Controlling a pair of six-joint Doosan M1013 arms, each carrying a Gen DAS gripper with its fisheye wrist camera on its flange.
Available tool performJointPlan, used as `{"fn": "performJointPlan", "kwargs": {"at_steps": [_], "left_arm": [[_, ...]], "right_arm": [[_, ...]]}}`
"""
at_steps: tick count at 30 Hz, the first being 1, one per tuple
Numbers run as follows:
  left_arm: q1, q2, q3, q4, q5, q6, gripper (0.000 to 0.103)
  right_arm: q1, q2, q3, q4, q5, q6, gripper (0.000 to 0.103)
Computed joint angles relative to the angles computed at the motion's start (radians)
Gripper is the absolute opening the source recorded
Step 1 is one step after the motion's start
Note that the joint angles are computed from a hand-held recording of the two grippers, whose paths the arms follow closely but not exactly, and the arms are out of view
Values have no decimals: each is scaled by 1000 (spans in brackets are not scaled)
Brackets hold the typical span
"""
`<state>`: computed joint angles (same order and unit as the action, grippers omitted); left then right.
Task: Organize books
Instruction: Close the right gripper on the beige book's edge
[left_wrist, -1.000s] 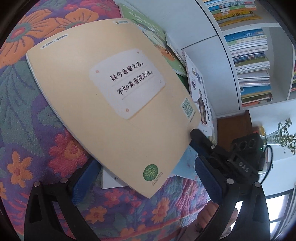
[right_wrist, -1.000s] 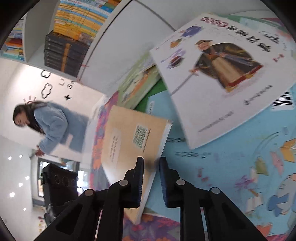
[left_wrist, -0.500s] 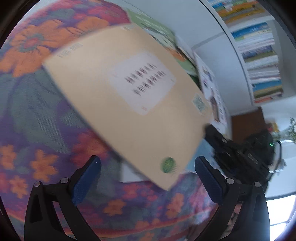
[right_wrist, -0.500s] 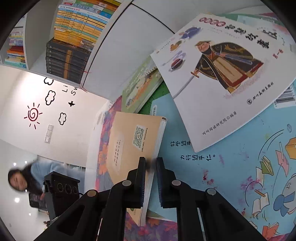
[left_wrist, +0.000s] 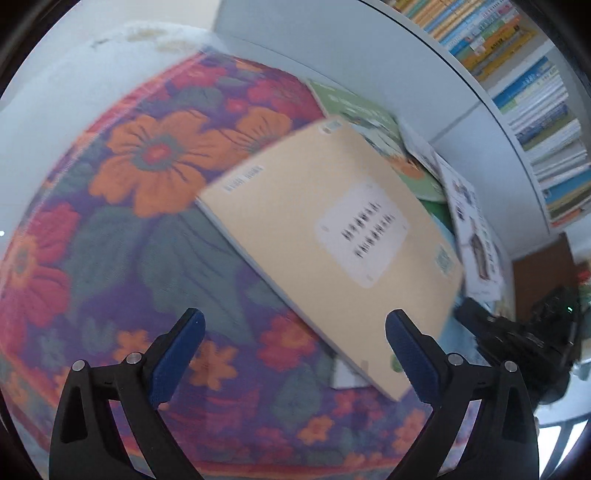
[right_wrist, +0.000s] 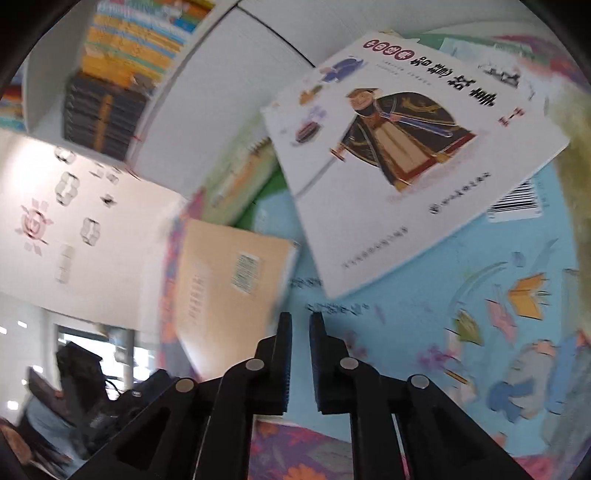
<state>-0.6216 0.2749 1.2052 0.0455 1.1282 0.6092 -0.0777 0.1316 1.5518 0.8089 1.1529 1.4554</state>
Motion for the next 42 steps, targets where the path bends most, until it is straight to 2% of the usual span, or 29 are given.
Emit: {"fn": "performJointPlan", "kwargs": {"at_steps": [1, 2, 3, 4, 8, 10, 14, 19, 22, 24, 26, 27, 32, 36, 40, 42], "left_arm": [[4, -2, 9, -5, -13, -1, 97], [10, -4, 18, -17, -29, 5, 92], [17, -2, 25, -33, -34, 10, 84], [21, 3, 23, -40, -25, 9, 81], [12, 13, 15, 1, -12, 6, 80], [3, 27, -6, 22, 19, 17, 80], [-18, 53, -43, 82, 77, 31, 80], [-14, 45, -28, 82, 56, 28, 81], [-10, 41, -21, 74, 51, 36, 81], [-7, 37, -20, 58, 54, 38, 79], [0, 25, -8, 35, 30, 39, 79], [6, 11, 10, 14, -7, 44, 79], [7, -22, 45, 37, -86, 29, 79], [11, -20, 51, 1, -117, 63, 79], [24, -38, 81, -103, -213, 133, 79], [23, -37, 78, -97, -220, 137, 79]], "right_arm": [[-3, 0, 3, 17, 1, -17, 25], [-6, 1, 5, 41, 4, -35, 37], [-10, 0, 13, 81, 5, -61, 44], [-10, 0, 18, 109, 0, -79, 51], [-1, 2, 30, 160, -11, -128, 51], [-8, 12, 39, 223, 15, -150, 51], [0, 6, 43, 231, 6, -160, 51], [3, 30, 24, 278, 81, -194, 49], [16, 27, 15, 213, 58, -147, 38], [14, 24, 22, 219, 46, -130, 38], [16, 13, 33, 209, -13, -123, 38], [15, 9, 38, 213, -24, -129, 38], [15, 13, 37, 222, -22, -144, 38], [17, 16, 33, 220, -23, -144, 38], [15, 15, 37, 225, -21, -149, 38], [15, 15, 37, 224, -22, -151, 38]]}}
